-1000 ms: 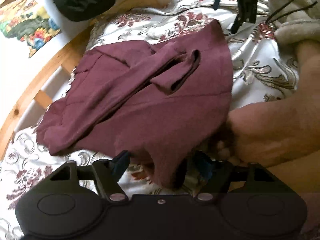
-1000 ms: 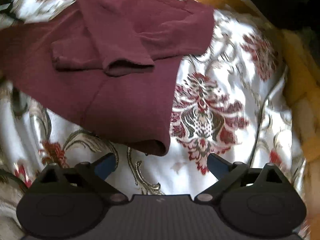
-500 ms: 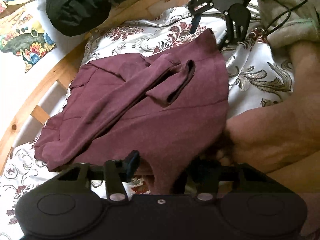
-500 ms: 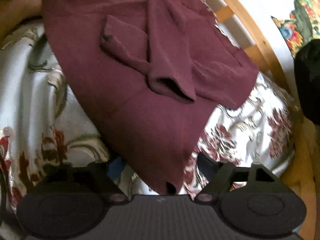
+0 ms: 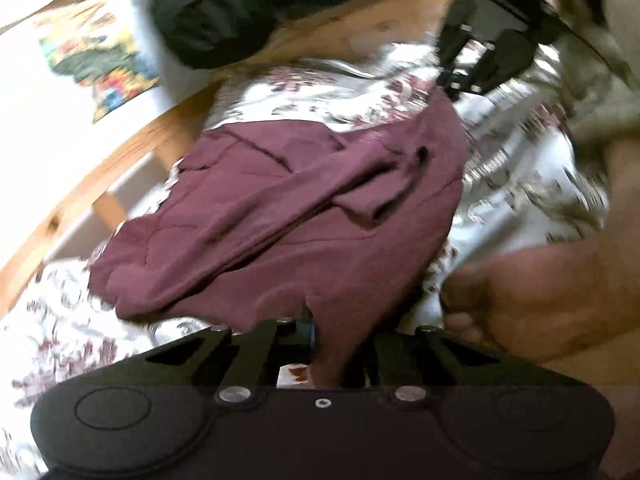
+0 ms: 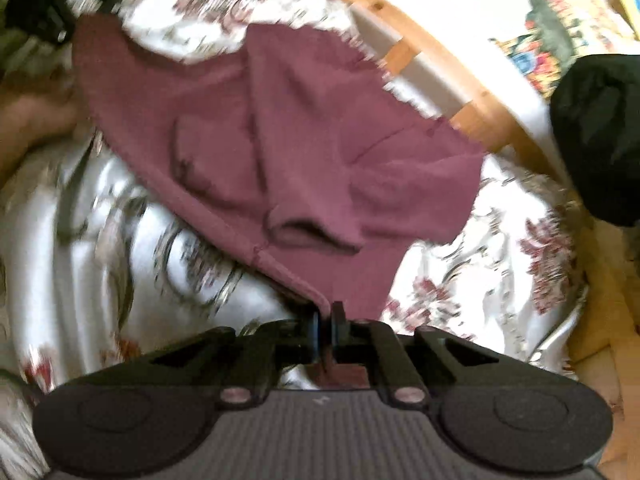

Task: Fold small clothes
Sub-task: 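Grasp the shirt side with both tools and fold it over the body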

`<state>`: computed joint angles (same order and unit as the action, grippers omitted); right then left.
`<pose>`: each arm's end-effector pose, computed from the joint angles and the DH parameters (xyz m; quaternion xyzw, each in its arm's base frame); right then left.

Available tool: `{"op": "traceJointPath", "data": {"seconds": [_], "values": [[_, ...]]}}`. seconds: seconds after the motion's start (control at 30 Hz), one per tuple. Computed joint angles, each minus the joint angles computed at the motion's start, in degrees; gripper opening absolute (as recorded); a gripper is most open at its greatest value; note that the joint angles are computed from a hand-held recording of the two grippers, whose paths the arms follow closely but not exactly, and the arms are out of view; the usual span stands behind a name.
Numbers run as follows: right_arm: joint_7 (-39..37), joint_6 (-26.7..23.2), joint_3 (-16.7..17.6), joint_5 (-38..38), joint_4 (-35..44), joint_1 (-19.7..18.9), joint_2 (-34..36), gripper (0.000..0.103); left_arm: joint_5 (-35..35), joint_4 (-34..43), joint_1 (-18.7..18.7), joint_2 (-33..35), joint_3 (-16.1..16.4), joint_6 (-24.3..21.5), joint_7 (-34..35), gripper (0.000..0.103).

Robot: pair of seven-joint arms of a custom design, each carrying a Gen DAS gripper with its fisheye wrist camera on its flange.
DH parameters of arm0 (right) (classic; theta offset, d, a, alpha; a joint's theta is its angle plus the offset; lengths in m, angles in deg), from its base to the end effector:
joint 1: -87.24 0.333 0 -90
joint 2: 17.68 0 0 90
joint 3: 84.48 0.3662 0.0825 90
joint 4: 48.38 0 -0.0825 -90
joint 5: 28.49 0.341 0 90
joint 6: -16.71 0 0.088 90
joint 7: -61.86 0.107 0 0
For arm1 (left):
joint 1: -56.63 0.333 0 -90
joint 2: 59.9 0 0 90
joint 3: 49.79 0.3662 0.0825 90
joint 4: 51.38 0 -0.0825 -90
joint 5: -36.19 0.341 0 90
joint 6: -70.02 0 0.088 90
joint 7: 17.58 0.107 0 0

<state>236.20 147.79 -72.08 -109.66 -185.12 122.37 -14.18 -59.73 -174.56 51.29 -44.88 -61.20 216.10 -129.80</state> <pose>0.3351 0.3316 0.3772 -0.7563 0.4714 -0.4408 0.1074 0.5358 -0.1419 0.3644 0.0044 0.8798 -0.4131 0.2351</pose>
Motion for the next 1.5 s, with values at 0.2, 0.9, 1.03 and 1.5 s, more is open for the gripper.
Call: {"op": "traceJointPath", "data": {"seconds": [0.2,0.9,1.03,1.5], "values": [[1.9,-0.6,1.2,0.8,0.1,0.8,-3.0,0.006,-1.1,-0.4,1.7,-1.6,0.7,-2.3,-9.7,0.005],[-5.4,0.1,2.9,6.5,2.3,-1.0,-9.1,0.005,14.7,4.2,6.0,-4.8,2.3,-14.3,-42.9,0.005],[-4.5,0.4,0.4,0.0,5.2,-4.0,-7.1,0.006,17.0,11.2,4.5,-1.9,1.0,-10.5,-52.4,0.005],[-3.9,8.6,-9.2,-10.7,21.3,-13.2,8.8,0.006,49.0,52.4,-5.8,25.6,2.3,1.9,-103.3,0.005]]}}
